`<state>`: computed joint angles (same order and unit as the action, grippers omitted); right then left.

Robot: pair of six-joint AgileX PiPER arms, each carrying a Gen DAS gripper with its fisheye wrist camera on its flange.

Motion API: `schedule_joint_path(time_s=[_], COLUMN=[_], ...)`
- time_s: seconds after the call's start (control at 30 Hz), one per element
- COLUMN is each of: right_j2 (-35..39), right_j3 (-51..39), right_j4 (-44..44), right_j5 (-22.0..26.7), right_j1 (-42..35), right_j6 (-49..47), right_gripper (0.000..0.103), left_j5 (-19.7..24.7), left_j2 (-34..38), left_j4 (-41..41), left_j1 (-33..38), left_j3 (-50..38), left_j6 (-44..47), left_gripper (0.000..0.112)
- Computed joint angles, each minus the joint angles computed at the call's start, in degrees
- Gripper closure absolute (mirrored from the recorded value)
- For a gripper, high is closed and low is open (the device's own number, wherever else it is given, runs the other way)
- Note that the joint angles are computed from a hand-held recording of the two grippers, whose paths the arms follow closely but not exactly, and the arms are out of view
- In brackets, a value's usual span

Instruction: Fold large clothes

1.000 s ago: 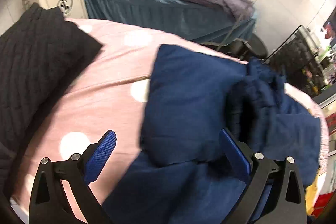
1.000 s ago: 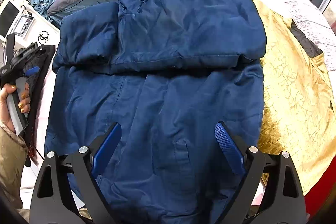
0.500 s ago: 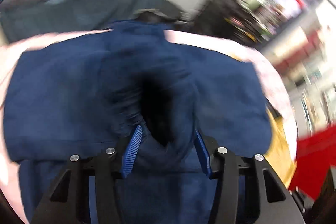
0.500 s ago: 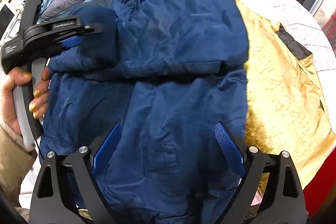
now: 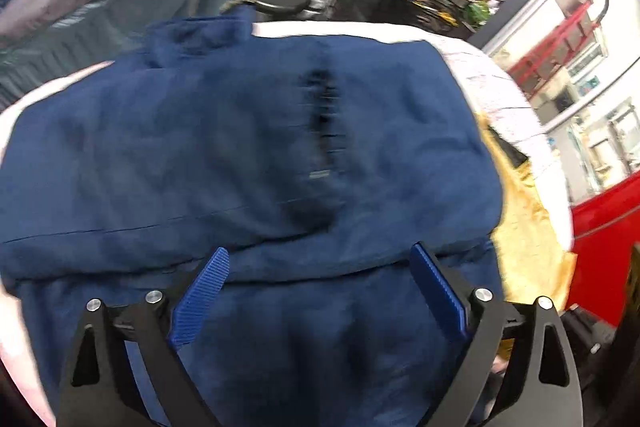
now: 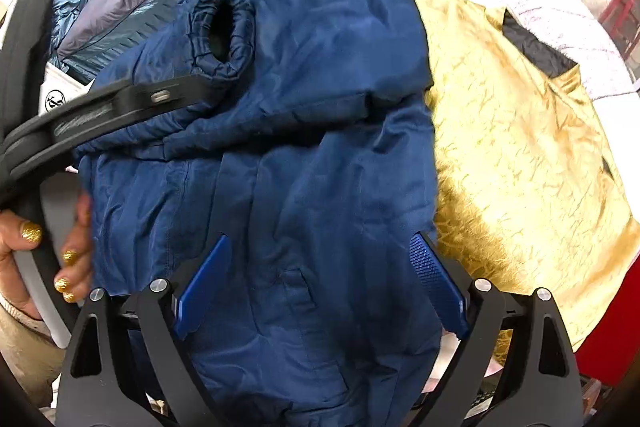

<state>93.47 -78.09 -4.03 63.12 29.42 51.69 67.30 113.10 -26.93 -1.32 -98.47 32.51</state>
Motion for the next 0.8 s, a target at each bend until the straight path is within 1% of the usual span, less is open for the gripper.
schedule_joint_path(time_s=[0.1, 0.2, 0.27, 0.3, 0.33, 0.4, 0.53, 0.6, 0.7, 0.77, 0.8], right_j2=[1.3, 2.8, 4.1, 4.6, 5.4, 6.6, 9.0, 9.5, 10.4, 10.6, 10.8], right_j3=[-1.5, -3.4, -5.0, -5.5, -6.3, -7.4, -10.1, -10.7, -11.7, -11.4, -11.3], right_j4=[0.6, 0.8, 1.2, 1.4, 2.0, 2.9, 4.7, 5.0, 5.7, 6.3, 6.5], right_j5=[-0.1, -0.1, 0.1, 0.1, 0.3, 0.7, 1.3, 1.3, 1.7, 1.8, 1.7], right_j1=[0.6, 1.3, 1.9, 2.1, 2.4, 2.8, 3.7, 4.1, 4.9, 5.6, 5.8], right_j6=[-1.6, -3.1, -4.4, -5.1, -5.8, -7.0, -9.8, -10.8, -12.4, -12.9, -13.0], right_gripper=[0.014, 0.014, 0.014, 0.014, 0.014, 0.014, 0.014, 0.014, 0.014, 0.014, 0.014], left_j5=[-2.1, -5.5, -7.0, -7.8, -8.7, -7.7, -5.2, -2.5, 0.6, 1.6, 1.3], left_j2=[-1.2, -2.7, -3.0, -3.2, -3.7, -3.6, -2.0, 0.0, 2.7, 3.9, 4.1], left_j4=[3.7, 8.6, 11.3, 12.0, 11.3, 8.7, 9.1, 10.4, 10.0, 9.5, 9.7], left_j1=[3.8, 9.6, 13.0, 15.0, 18.5, 23.9, 33.0, 36.5, 40.5, 42.6, 43.0], left_j3=[1.8, 5.5, 6.9, 7.7, 9.0, 9.1, 6.2, 2.7, -1.8, -3.4, -3.3], left_j6=[2.3, 4.7, 4.8, 5.0, 6.8, 9.3, 6.5, 5.6, 6.3, 8.1, 9.0], left_gripper=[0.02, 0.018, 0.018, 0.018, 0.018, 0.018, 0.018, 0.018, 0.018, 0.018, 0.018])
